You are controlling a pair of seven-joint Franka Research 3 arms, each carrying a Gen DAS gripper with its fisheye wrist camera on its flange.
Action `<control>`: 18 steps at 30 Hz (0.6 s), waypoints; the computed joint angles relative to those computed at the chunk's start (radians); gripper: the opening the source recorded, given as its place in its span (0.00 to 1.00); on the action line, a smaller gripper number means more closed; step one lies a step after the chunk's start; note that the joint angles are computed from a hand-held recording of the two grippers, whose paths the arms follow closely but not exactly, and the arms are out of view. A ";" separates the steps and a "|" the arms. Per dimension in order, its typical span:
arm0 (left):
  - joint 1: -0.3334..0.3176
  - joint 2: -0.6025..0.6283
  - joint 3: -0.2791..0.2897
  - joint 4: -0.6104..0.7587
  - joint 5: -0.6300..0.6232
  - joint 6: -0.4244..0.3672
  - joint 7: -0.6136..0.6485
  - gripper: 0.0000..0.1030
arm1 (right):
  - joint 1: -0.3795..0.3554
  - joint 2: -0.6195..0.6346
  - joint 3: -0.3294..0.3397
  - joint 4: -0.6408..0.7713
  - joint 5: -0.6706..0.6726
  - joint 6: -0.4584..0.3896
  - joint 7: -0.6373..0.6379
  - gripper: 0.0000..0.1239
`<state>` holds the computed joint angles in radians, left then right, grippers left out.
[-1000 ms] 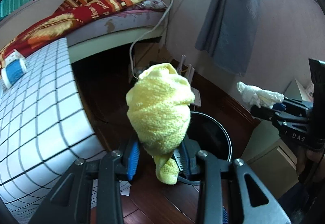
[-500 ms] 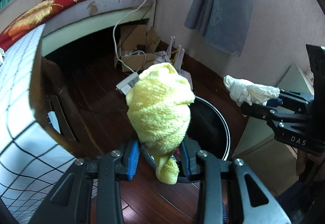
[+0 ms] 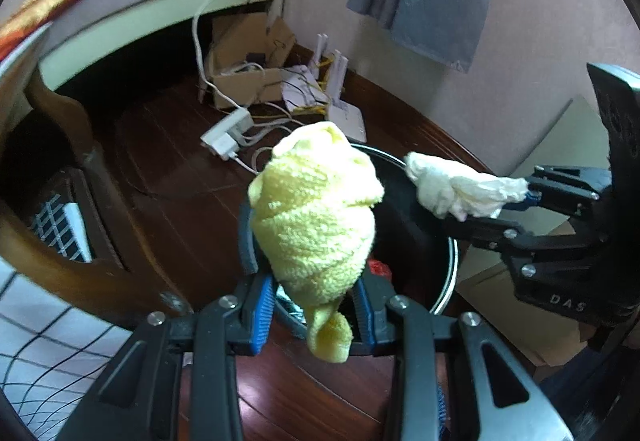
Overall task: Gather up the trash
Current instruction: 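Carry the white tissue and yellow cloth over the bin and release both, then move both tools back toward the cups and carton on the table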
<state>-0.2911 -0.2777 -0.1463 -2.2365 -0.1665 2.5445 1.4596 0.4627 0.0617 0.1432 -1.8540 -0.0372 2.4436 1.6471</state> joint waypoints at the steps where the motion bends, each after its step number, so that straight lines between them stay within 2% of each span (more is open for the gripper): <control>1: -0.004 0.008 0.008 0.004 -0.016 0.000 0.012 0.49 | 0.001 0.010 0.000 0.008 -0.006 -0.013 -0.002 0.47; 2: 0.004 0.012 0.002 0.005 -0.004 -0.001 -0.002 0.70 | 0.007 0.031 -0.003 0.033 -0.052 -0.055 0.021 0.60; 3: 0.020 0.025 -0.011 0.017 0.030 -0.014 -0.039 0.80 | 0.017 0.046 -0.008 0.048 -0.116 -0.090 0.065 0.81; 4: 0.025 0.030 -0.015 0.022 0.043 -0.017 -0.051 0.92 | 0.025 0.054 -0.015 0.051 -0.172 -0.109 0.103 0.81; 5: 0.032 0.036 -0.022 0.028 0.069 -0.022 -0.065 0.96 | 0.024 0.062 -0.017 0.057 -0.171 -0.129 0.102 0.81; 10: 0.055 0.040 -0.039 0.036 0.166 -0.049 -0.128 0.97 | 0.025 0.077 -0.022 0.080 -0.166 -0.208 0.110 0.83; 18: 0.058 0.024 -0.040 0.017 0.223 -0.032 -0.187 0.97 | 0.029 0.070 -0.025 0.075 -0.199 -0.202 0.129 0.83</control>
